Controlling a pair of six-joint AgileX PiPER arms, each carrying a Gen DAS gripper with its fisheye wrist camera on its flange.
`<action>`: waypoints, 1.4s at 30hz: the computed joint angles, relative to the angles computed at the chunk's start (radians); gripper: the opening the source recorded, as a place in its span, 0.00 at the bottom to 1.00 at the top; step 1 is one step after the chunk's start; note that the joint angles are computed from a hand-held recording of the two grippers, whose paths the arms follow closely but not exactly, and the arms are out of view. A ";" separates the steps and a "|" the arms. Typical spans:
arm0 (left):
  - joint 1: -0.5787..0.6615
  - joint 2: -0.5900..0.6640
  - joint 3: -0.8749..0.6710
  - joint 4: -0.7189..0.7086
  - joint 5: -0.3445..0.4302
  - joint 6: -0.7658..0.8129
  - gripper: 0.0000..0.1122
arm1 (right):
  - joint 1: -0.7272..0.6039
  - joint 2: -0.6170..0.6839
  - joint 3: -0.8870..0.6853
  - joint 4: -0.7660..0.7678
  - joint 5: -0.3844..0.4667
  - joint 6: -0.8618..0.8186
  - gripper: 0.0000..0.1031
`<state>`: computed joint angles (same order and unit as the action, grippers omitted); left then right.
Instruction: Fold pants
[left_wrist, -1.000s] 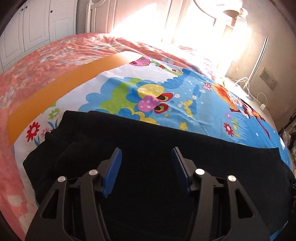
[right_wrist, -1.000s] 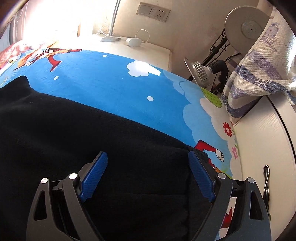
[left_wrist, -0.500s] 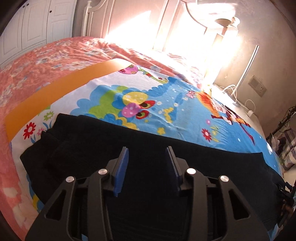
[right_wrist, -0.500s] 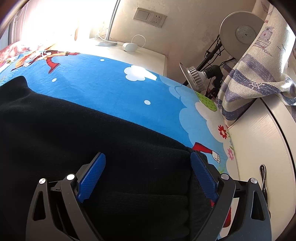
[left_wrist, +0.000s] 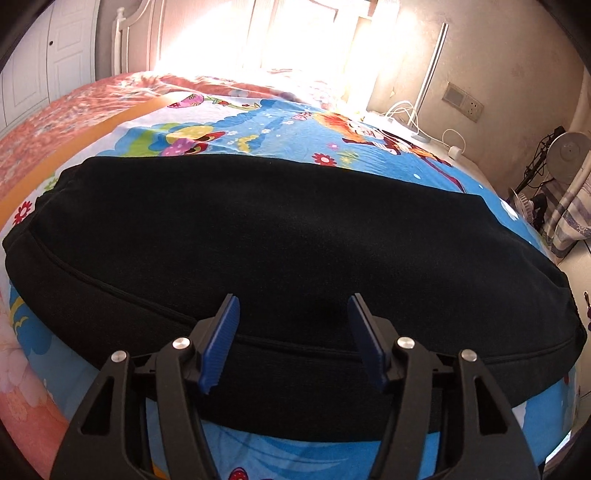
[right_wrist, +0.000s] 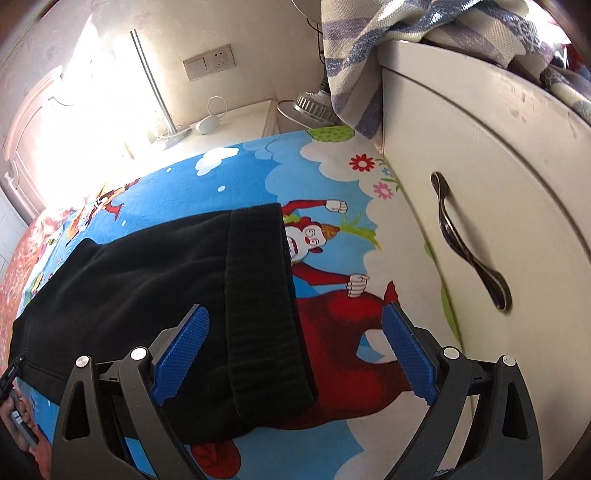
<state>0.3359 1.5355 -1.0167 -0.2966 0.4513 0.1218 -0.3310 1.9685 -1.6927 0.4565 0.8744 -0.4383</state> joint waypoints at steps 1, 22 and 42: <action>-0.014 0.002 -0.007 0.054 0.003 -0.060 0.56 | -0.008 0.015 -0.002 0.023 0.022 0.001 0.88; -0.019 -0.025 0.008 0.022 0.009 -0.058 0.64 | -0.133 0.051 0.077 0.361 0.194 0.077 0.62; -0.209 -0.044 -0.139 -0.041 0.084 0.032 0.55 | -0.078 -0.298 0.388 0.187 -0.037 0.052 0.20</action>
